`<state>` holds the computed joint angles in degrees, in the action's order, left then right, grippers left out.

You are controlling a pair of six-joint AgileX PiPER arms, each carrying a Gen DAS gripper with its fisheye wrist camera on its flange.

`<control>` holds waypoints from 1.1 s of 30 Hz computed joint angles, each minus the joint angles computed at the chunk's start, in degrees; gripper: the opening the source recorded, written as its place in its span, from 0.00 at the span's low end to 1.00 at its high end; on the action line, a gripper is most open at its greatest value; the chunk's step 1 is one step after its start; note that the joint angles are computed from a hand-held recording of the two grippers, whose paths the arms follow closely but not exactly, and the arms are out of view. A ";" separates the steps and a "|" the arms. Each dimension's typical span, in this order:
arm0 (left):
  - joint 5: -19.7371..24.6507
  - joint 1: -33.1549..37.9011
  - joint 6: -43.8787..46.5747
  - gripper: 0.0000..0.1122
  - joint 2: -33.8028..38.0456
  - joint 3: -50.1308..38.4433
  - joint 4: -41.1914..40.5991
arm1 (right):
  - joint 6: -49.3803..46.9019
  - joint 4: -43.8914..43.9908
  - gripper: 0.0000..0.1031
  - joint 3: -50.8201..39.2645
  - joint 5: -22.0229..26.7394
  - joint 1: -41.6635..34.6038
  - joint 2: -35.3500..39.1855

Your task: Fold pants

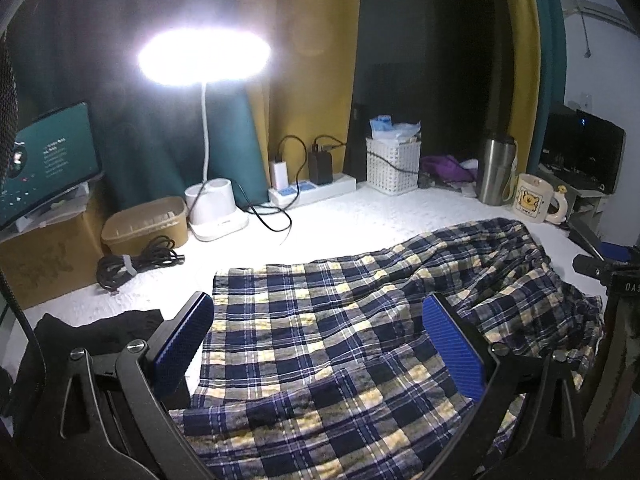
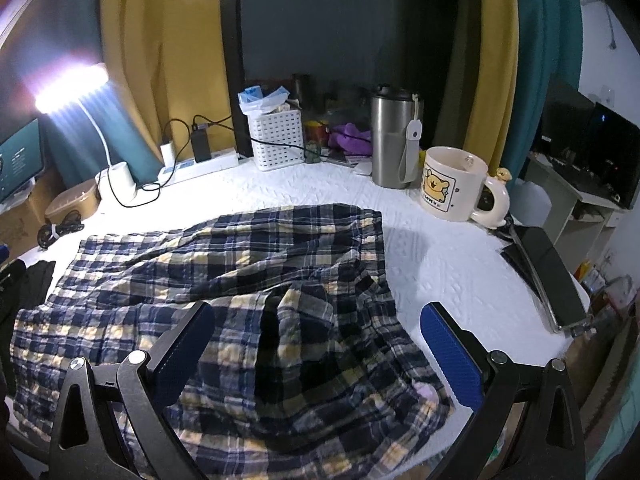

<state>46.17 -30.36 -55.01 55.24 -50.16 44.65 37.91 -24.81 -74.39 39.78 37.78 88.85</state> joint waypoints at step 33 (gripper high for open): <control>-7.45 41.60 60.92 0.63 39.52 -24.66 -49.12 | -28.30 27.19 0.62 -44.50 14.75 -18.37 37.00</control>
<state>38.72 11.25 5.90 94.76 -74.83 -4.47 9.62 2.38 -118.89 54.53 19.41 125.85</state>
